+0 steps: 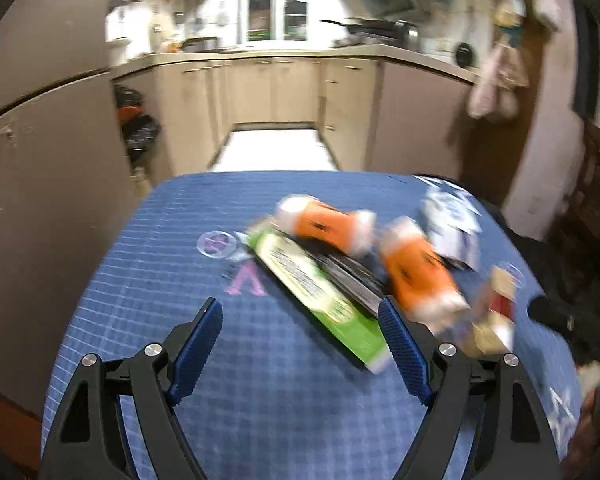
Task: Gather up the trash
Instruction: 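Grasp the small cigarette box with the right tool while the left tool grasps an orange paper cup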
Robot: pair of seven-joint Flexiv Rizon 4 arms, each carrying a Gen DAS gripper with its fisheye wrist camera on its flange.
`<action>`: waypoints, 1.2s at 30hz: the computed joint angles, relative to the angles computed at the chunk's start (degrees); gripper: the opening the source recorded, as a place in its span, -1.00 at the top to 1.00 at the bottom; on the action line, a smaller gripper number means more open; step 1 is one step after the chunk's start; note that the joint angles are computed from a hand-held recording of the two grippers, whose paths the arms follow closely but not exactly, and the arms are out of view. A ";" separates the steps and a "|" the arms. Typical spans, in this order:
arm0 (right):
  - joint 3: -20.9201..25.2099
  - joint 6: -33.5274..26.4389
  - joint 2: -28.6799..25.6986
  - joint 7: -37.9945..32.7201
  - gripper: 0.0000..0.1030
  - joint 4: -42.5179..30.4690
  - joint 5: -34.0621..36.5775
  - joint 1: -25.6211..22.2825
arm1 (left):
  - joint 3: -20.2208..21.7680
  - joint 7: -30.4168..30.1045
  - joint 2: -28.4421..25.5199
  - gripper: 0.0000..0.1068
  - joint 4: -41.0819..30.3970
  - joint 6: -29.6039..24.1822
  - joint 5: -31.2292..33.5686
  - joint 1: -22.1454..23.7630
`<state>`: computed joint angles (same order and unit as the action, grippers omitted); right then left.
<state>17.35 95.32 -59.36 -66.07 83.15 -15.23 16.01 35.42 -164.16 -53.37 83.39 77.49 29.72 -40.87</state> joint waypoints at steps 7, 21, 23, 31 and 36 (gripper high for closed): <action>-11.07 -5.71 -1.34 7.49 -0.76 -3.95 2.21 8.96 | -0.75 -0.89 -0.37 -0.51 1.45 4.28 -2.18 2.98; -4.17 -0.02 -0.90 2.96 0.58 1.33 2.93 2.77 | -6.42 13.70 -3.77 -0.57 -2.33 11.92 -9.70 6.87; -5.28 2.51 0.56 2.57 0.59 4.08 2.67 2.85 | -11.47 19.02 -4.13 -0.64 -4.32 11.98 -10.74 10.31; 0.78 8.91 2.81 1.94 0.59 12.25 -1.62 -6.24 | -24.79 33.81 -9.77 -0.65 -15.26 4.59 -19.41 18.97; 3.78 9.57 1.82 2.66 0.59 13.10 -5.20 -10.35 | -28.48 40.12 -12.79 -0.11 -19.57 1.93 -24.29 20.44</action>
